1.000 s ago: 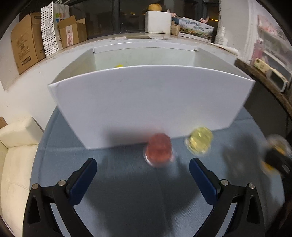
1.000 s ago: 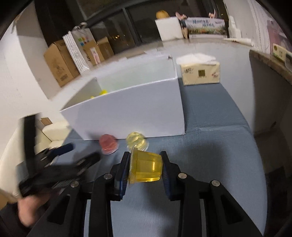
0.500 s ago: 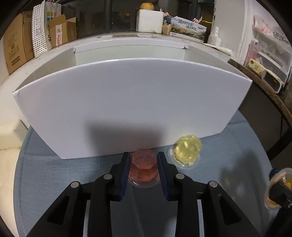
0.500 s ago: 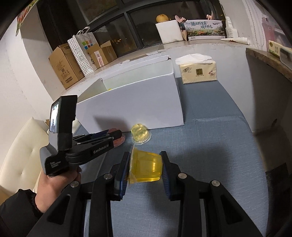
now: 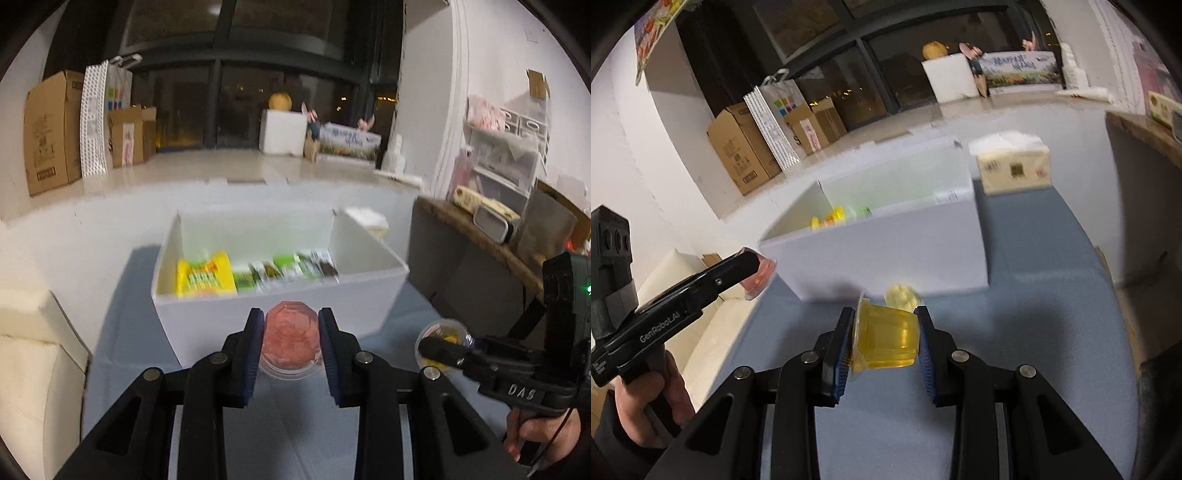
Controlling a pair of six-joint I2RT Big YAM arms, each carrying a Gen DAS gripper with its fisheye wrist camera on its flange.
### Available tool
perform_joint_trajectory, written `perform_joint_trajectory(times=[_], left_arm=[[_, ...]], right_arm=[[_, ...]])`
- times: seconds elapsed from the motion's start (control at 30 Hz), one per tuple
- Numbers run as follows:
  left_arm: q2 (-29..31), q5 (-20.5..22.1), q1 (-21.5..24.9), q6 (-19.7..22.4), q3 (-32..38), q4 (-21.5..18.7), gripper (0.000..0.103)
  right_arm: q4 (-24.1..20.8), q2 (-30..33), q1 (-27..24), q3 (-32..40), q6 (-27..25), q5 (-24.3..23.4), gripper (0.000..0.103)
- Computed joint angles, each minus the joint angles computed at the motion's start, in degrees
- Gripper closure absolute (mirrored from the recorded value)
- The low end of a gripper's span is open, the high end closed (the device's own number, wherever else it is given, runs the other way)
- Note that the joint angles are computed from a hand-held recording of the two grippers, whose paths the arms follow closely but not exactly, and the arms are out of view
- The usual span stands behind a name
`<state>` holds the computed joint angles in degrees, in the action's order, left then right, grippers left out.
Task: Organize snacks
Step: 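Carry the yellow and pink jelly cups over the white box and open both tools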
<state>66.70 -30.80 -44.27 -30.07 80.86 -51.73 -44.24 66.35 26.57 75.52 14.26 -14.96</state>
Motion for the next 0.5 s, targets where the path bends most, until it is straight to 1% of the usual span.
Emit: perform_joint_trajectory(times=[0.07,0.2,0.3,0.4,0.43,0.47,0.5], left_arm=[[2.53,1.19,2.69,1.87,3.73,-0.10,0.069],[6.51,4.66,7.99,3.02,9.54,-0.88,0.069],[9.77,6.92,11.79,3.94,13.03,-2.25,0.069],[12.30,7.89,14.32,3.80,14.91,-3.98,0.068],[13.04,8.19,15.18,3.39,15.28,-4.65,0.064],[13.55,8.07,15.61,3.00,15.45,-5.09,0.043],[14.31,8.64,16.24,2.32,16.03,-6.51,0.024]], right_arm=[[-0.30,2.51,0.12,4.35,-1.24,0.64,0.068],[-2.04,9.01,-0.17,13.48,-1.39,0.66,0.068],[-5.03,15.42,-0.01,21.59,-2.95,2.60,0.068],[-8.36,20.77,-0.20,27.66,-3.47,3.28,0.068],[-9.50,22.19,-0.22,29.17,-3.25,3.78,0.068],[-10.42,23.30,-0.33,30.41,-2.83,4.09,0.067],[-11.79,24.65,-0.30,31.94,-2.57,4.86,0.053]])
